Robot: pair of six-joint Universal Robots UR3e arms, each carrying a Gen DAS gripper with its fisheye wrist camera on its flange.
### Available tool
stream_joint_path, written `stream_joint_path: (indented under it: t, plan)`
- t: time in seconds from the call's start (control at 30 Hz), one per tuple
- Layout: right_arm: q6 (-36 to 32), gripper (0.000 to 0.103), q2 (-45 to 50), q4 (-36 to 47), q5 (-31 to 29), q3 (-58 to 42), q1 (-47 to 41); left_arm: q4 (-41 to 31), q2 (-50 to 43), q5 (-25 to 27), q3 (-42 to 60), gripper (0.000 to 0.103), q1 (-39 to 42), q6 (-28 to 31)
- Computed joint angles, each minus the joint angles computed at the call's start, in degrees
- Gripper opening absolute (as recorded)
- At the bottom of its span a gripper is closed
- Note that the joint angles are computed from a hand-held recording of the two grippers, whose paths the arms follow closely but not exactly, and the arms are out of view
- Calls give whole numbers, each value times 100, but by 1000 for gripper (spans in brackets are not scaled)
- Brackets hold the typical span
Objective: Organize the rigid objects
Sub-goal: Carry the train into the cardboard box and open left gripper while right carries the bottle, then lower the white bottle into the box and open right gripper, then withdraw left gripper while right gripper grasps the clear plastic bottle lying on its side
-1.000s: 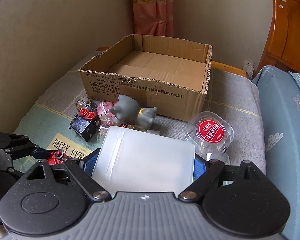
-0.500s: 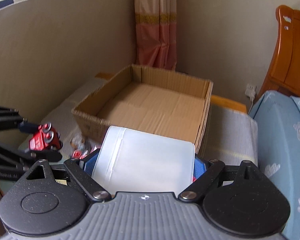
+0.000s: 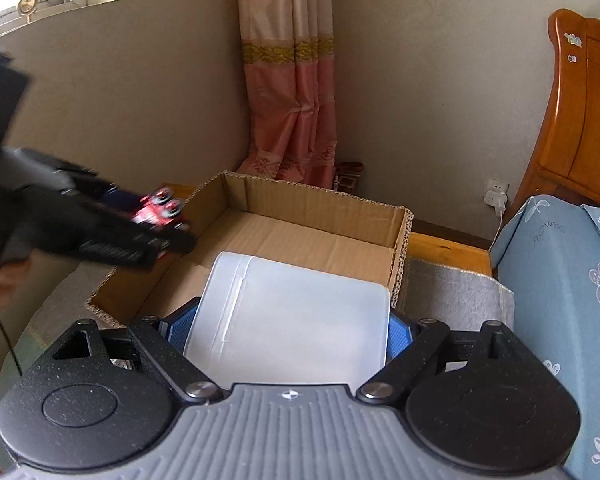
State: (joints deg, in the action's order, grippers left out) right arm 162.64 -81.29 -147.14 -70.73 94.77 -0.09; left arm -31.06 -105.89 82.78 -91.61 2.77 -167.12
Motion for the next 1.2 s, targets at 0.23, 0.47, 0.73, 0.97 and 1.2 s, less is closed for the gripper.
stream_joint_path:
  t: [0.23, 0.47, 0.73, 0.97, 1.2]
  plan:
    - [1, 91, 408, 112, -57, -480, -12, 214, -475, 234, 323, 79, -43, -27]
    - [96, 91, 1176, 285, -187, -1430, 168, 330, 432, 28, -599, 91, 220, 158]
    - [289, 103, 1675, 94, -256, -2019, 313, 358, 1325, -6, -1431, 94, 403, 305]
    - [37, 103, 587, 4, 65, -771, 139, 359, 2199, -152, -2193, 94, 444, 380]
    - [-305, 103, -1053, -40, 584, 971, -315, 394, 3210, -29, -3048, 96, 241, 244]
